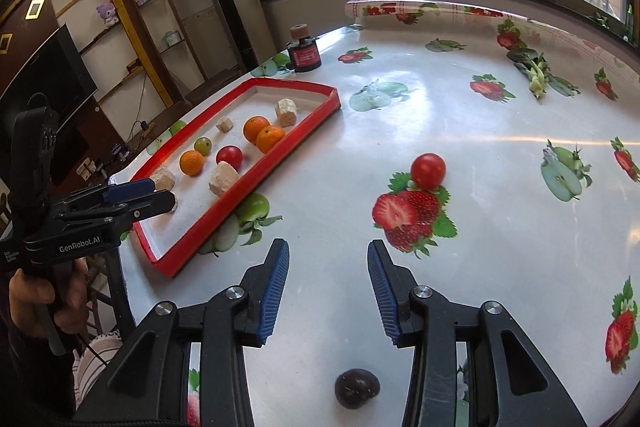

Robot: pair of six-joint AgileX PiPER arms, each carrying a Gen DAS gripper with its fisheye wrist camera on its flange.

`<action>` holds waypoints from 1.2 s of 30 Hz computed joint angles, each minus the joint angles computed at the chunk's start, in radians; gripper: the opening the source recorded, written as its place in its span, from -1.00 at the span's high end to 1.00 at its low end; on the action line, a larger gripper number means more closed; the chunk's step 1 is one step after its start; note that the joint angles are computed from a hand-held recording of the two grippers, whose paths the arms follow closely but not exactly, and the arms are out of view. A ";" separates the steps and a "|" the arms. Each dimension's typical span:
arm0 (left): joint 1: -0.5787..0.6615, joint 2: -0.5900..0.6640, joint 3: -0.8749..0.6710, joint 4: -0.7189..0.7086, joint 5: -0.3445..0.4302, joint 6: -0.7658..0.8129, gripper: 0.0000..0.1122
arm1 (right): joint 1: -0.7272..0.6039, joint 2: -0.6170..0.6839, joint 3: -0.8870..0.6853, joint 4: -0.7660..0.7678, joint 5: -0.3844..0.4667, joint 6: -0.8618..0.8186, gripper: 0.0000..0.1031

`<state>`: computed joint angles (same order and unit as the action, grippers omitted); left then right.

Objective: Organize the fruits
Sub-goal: 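Move left gripper to the red tomato while right gripper approaches the dark plum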

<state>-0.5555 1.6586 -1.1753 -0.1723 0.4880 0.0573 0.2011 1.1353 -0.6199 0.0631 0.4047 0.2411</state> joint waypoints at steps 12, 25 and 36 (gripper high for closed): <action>-0.112 0.060 -0.111 0.048 0.040 -0.042 -0.01 | 0.022 -0.142 0.143 -0.081 0.053 0.115 0.17; -0.246 0.477 -0.687 0.043 0.292 -0.093 -0.14 | 0.034 -0.151 0.203 -0.065 0.051 0.067 0.49; -0.319 0.830 -1.221 0.192 0.525 -0.180 0.37 | -0.524 -0.280 0.228 0.427 0.218 -0.601 0.49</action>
